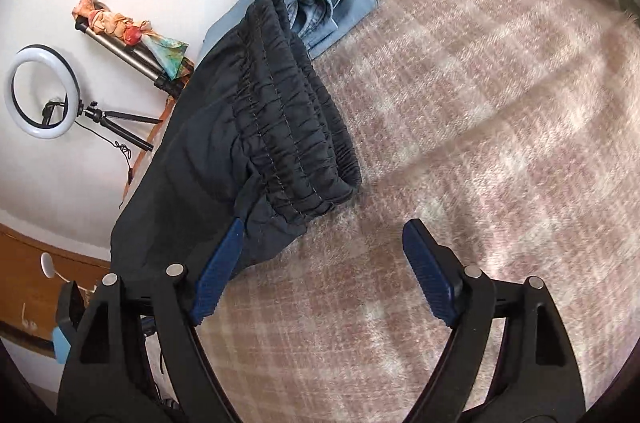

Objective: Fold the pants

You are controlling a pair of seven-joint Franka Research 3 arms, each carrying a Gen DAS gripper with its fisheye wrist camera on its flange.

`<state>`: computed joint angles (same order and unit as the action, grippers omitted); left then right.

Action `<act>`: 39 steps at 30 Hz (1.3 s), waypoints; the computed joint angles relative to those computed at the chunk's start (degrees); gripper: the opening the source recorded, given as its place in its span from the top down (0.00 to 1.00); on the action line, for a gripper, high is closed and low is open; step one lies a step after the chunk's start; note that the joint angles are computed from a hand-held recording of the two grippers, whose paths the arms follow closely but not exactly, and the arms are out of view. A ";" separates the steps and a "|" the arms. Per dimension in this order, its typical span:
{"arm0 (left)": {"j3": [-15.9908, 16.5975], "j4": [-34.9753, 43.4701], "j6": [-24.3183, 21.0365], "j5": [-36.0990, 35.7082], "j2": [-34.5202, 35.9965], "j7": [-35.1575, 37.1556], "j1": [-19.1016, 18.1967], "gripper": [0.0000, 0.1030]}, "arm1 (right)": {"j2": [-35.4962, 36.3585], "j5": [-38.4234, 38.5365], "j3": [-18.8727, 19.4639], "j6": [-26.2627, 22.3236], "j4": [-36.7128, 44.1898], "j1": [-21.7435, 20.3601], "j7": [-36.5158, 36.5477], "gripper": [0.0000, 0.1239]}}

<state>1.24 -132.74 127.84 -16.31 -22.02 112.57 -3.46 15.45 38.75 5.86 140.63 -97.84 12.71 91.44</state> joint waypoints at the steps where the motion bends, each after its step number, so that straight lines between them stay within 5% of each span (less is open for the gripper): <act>1: -0.74 0.45 0.41 1.10 0.71 -1.00 0.22 1.00 | 0.42 0.22 0.21 0.98 0.06 0.34 0.10 0.30; 6: -1.62 1.32 2.36 2.84 3.07 -2.78 0.41 1.00 | 3.55 3.46 1.99 3.48 3.75 1.12 -0.24 0.31; 7: -1.89 1.31 3.01 2.87 3.42 -2.90 0.20 1.00 | 4.03 1.49 1.66 4.20 4.42 2.10 0.67 0.36; 9: -1.88 1.66 3.23 2.78 3.97 -2.73 0.03 1.00 | 4.87 -3.35 0.79 4.38 5.84 3.79 2.97 0.67; 11: -1.55 1.98 2.60 2.31 4.12 -2.37 0.08 1.00 | 5.27 -0.61 2.35 2.50 7.02 2.25 1.11 0.85; 15: 0.12 3.44 -0.80 -1.14 4.64 0.29 0.24 1.00 | 2.71 -2.60 1.71 1.46 7.66 1.98 -1.44 0.97; 18: 1.50 2.82 -1.86 -5.80 2.83 2.67 0.76 1.00 | 0.39 -3.05 0.82 -0.75 8.07 1.03 -3.21 0.98; 22: 2.22 1.79 0.60 -8.57 1.28 3.01 1.79 1.00 | 0.99 -20.12 -3.35 -2.17 9.59 4.72 5.02 0.98; 25: 2.68 2.67 1.89 -10.71 2.88 1.72 2.16 1.00 | 2.03 -15.67 -1.86 -6.73 9.78 2.37 4.00 0.98; 27: 3.06 3.45 1.37 -12.94 3.87 2.45 2.04 1.00 | -0.33 -17.96 -2.32 -2.72 5.71 3.06 3.88 0.98; 30: 1.39 3.07 4.31 -11.52 3.70 1.46 2.61 1.00 | -1.32 -18.02 -1.76 -1.39 4.60 3.07 2.57 0.85; 32: 0.94 3.08 6.10 -10.68 4.45 -0.05 2.78 1.00 | -1.34 -17.61 -1.44 -0.94 4.81 3.20 1.90 0.68; 34: 1.18 3.24 6.60 -11.13 5.20 -0.40 2.77 1.00 | -0.83 -18.75 -1.12 0.21 5.67 3.97 0.80 0.68; 39: 1.62 4.97 -0.55 -10.16 8.26 0.48 1.64 1.00 | 1.87 -22.79 -0.91 -0.76 10.38 6.16 1.11 0.68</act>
